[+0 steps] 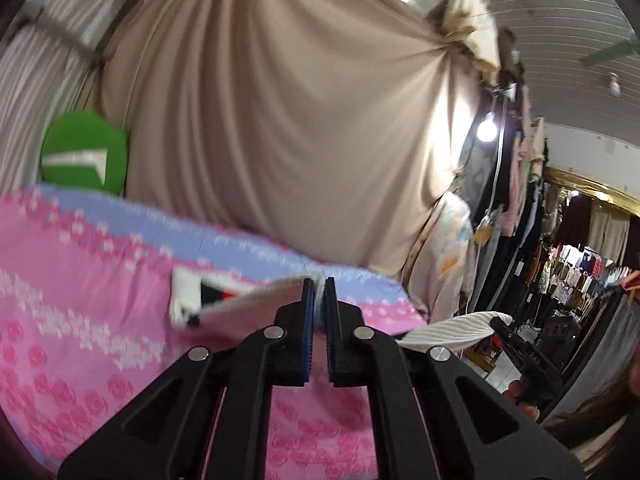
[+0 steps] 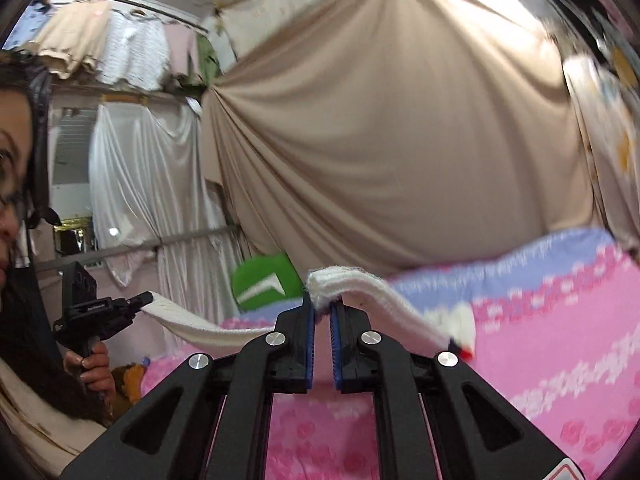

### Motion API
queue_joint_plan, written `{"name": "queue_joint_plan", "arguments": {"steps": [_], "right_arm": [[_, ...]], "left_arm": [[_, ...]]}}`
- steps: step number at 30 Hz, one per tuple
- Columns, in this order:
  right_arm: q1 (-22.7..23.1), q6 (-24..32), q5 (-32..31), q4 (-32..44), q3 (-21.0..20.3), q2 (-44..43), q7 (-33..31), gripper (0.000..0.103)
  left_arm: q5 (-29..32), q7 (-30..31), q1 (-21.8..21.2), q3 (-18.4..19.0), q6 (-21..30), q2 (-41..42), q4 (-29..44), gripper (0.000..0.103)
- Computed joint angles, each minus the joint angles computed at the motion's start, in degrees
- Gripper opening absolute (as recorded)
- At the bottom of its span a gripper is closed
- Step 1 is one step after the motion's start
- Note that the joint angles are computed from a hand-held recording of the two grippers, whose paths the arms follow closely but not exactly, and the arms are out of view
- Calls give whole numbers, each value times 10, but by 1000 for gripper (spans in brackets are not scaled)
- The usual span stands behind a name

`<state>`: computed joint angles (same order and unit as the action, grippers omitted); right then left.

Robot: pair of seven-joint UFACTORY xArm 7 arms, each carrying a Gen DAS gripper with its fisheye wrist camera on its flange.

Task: Fold small clothes
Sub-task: 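Lift the sweater with the right tool and lay it flat on the bedspread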

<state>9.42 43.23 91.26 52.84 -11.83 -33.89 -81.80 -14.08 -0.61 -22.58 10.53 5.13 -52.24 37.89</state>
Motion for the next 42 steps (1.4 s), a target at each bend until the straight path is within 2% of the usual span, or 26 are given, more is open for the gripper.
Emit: {"name": "queue_joint_plan", "arguments": {"steps": [2,5,7,8,10,12,13,14,19,21,22,23,24,25,26,27,28,29,30,32,34,36,37,39,40,42], "right_arm": [[4,3,17,14,-3,-2,-4,7],[8,14,33,72,-10,57,20,7],[1,8,27,124,-1,123,48,7],[-6,4,15,161,6,168,77,7],[-30,16,-33,247,29,269,157,7],[-31,6,-100,336,41,370,251,7],[-26,7,-134,385,39,423,293,7],[-37,-8,-178,439,60,483,353,7],[-29,40,-338,674,51,699,565,7],[-28,75,-368,747,39,756,611,8],[-35,87,-403,779,49,778,641,11],[-45,85,-441,788,73,785,662,13],[-53,74,-456,772,92,774,662,14],[-47,51,-447,732,87,748,649,22],[-23,11,-431,672,58,706,635,36],[0,-38,-420,612,38,664,623,43],[13,-94,-403,552,39,622,596,51],[6,-132,-378,492,64,574,545,51],[-23,-145,-361,454,113,542,495,51],[-40,-109,-358,405,160,498,441,51],[-34,-51,-387,366,193,472,415,45],[-24,-15,-414,338,215,463,401,35],[-16,-12,-430,323,220,460,397,24],[5,-34,-495,290,215,453,426,14],[4,-40,-506,280,212,450,433,3],[-16,-40,-504,252,197,431,445,0]], "left_arm": [[20,-5,-1,-1,-11,10,18,4],[22,-6,-13,20,-12,67,67,4],[0,5,-36,53,9,137,121,4],[-36,29,-36,58,20,172,142,4],[-82,50,-14,65,60,269,209,4],[-72,23,-21,102,103,386,290,4],[-67,17,-40,137,130,446,333,4],[-81,11,-37,148,152,498,373,4],[-134,-8,52,126,264,709,544,5],[-149,-4,95,89,289,741,575,8],[-158,-8,96,93,297,751,582,11],[-155,-17,106,81,281,750,573,18],[-143,-30,113,68,256,738,553,28],[-118,-59,105,74,236,723,532,52],[-113,-70,101,70,195,694,494,62],[-113,-68,106,57,160,662,456,65],[-91,-80,117,37,142,632,429,66],[-82,-74,115,31,131,605,406,67],[-81,-55,107,29,123,578,382,68],[-79,-7,105,-1,134,538,353,74],[-60,29,110,-43,157,522,341,74],[3,11,107,-74,187,523,329,74],[36,-13,110,-85,191,526,322,73],[102,-71,121,-100,209,532,307,64],[103,-79,129,-104,210,528,294,60],[87,-73,151,-110,183,500,247,51]]}}
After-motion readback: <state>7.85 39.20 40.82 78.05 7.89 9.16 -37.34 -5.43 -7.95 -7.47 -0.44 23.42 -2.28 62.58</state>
